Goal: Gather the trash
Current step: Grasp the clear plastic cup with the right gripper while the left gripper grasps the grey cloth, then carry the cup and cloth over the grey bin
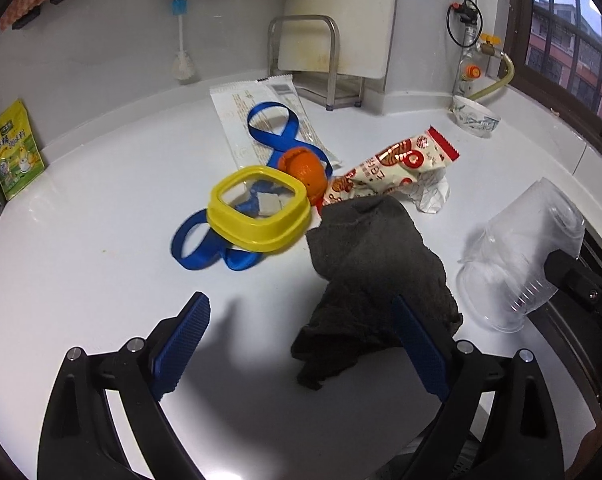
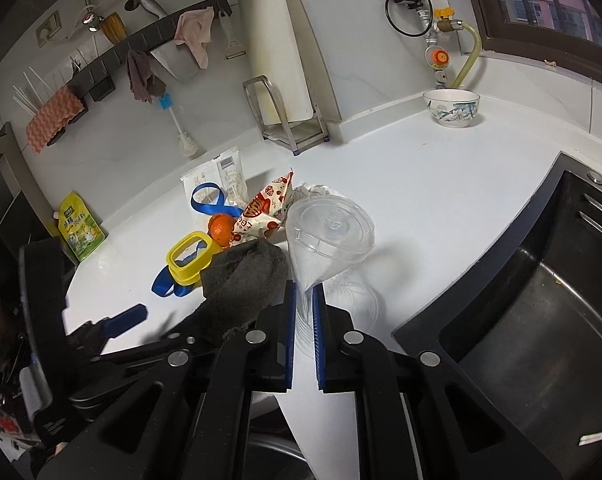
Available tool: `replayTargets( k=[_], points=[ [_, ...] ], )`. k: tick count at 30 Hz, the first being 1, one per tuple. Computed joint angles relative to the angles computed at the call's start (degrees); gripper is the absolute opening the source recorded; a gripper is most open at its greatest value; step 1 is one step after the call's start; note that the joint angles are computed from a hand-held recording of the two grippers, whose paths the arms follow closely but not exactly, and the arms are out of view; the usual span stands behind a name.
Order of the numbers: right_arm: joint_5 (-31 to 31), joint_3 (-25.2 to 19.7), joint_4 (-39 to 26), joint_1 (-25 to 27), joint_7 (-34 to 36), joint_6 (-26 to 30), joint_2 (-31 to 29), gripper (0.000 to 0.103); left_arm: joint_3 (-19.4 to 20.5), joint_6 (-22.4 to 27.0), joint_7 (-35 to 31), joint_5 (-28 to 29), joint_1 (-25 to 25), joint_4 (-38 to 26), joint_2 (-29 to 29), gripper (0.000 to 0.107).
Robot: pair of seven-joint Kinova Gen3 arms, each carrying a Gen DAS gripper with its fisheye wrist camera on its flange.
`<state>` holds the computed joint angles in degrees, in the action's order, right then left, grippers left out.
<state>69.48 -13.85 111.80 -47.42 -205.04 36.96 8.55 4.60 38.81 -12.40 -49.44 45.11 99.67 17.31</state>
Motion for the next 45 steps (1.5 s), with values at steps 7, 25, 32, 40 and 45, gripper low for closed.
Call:
replayTargets(
  k=[7, 25, 32, 40, 45],
  points=[
    [0.78, -0.11, 0.99, 0.46, -0.66, -1.17, -0.50, 0.008, 0.79, -2.47, -6.13, 5.32, -1.48, -0.99, 1.19, 0.033],
    [-0.49, -2.81, 2.11, -1.38, -1.36, 1.84, -2.27, 0.008, 3.20, -1.19, -0.48, 1.01, -0.09, 5.31, -7.33, 0.016],
    [-1.79, -4.75, 2.45, -3.99, -2.11, 4.86, -2.97, 0.008, 8.35, 0.35, 2.63, -0.31, -2.44, 9.29, -12.89, 0.015],
    [-3.08, -8.18, 3.24, -8.31, -4.54, 10.57, -4.32, 0.008, 15.33, 3.68, 6.47, -1.74, -3.40, 13.09, -17.54, 0.015],
    [-4.61, -10.36, 3.94, -11.12, -6.47, 13.60, -5.08, 0.008, 19.20, 5.58, 8.05, -1.00, -3.08, 15.14, -19.76, 0.015]
  ],
)
